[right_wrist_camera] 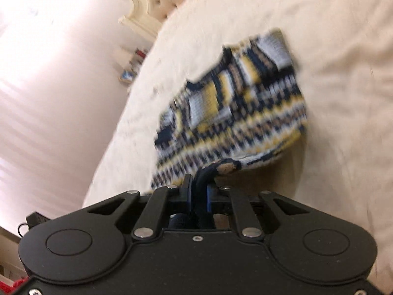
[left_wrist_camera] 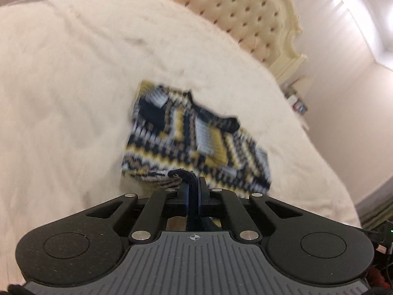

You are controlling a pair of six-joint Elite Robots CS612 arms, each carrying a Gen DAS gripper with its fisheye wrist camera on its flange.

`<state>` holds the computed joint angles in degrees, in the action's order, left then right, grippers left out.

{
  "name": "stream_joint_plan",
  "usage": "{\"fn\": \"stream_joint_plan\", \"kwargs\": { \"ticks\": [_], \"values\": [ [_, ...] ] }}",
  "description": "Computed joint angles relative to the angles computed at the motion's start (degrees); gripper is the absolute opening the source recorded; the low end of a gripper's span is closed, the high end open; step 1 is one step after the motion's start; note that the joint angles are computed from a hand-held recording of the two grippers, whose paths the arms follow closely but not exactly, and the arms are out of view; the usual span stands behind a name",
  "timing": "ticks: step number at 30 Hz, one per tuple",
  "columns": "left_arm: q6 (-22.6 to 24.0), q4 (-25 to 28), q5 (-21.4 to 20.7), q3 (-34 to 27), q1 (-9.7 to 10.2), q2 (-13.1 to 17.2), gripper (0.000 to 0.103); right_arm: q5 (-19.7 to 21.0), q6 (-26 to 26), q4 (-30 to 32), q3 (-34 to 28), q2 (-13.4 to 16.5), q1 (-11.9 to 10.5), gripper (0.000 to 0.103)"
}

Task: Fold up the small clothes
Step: 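Lift the hem with both tools and fold it up onto the collar, then open both tools and release the folded hem on the sweater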

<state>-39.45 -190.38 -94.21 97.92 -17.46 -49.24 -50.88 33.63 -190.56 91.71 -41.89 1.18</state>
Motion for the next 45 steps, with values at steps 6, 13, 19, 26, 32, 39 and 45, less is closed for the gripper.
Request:
{"fn": "stream_joint_plan", "kwargs": {
  "ticks": [6, 13, 19, 26, 32, 39, 45],
  "values": [
    [1.13, 0.46, -2.31, -4.66, 1.66, 1.86, 0.005, -2.83, 4.92, -2.72, -4.56, 1.62, 0.50, 0.014],
    [3.38, 0.49, -6.09, -10.85, 3.76, 4.72, 0.005, -8.13, 8.95, -4.22, -9.19, 3.18, 1.62, 0.014],
    [4.01, 1.78, -7.04, -17.59, 4.57, 7.87, 0.005, -10.08, 11.25, -4.15, -15.27, 6.00, 1.81, 0.014],
    [3.03, 7.56, -3.46, -25.43, 4.10, 11.78, 0.005, -9.49, 10.39, 2.81, -26.14, 11.50, 1.39, 0.014],
    [2.71, 15.11, -0.93, -31.35, 3.79, 15.10, 0.005, -9.80, 11.57, 12.59, -36.24, 17.20, 1.06, 0.014],
    [1.24, 24.45, 0.88, -38.47, 4.02, 19.23, 0.006, -9.97, 11.00, 23.12, -46.52, 23.03, 0.99, 0.014],
    [2.85, 31.92, 1.37, -44.89, 4.50, 22.79, 0.016, -10.18, 8.49, 31.62, -55.56, 27.75, 1.20, 0.016]
  ]
}}
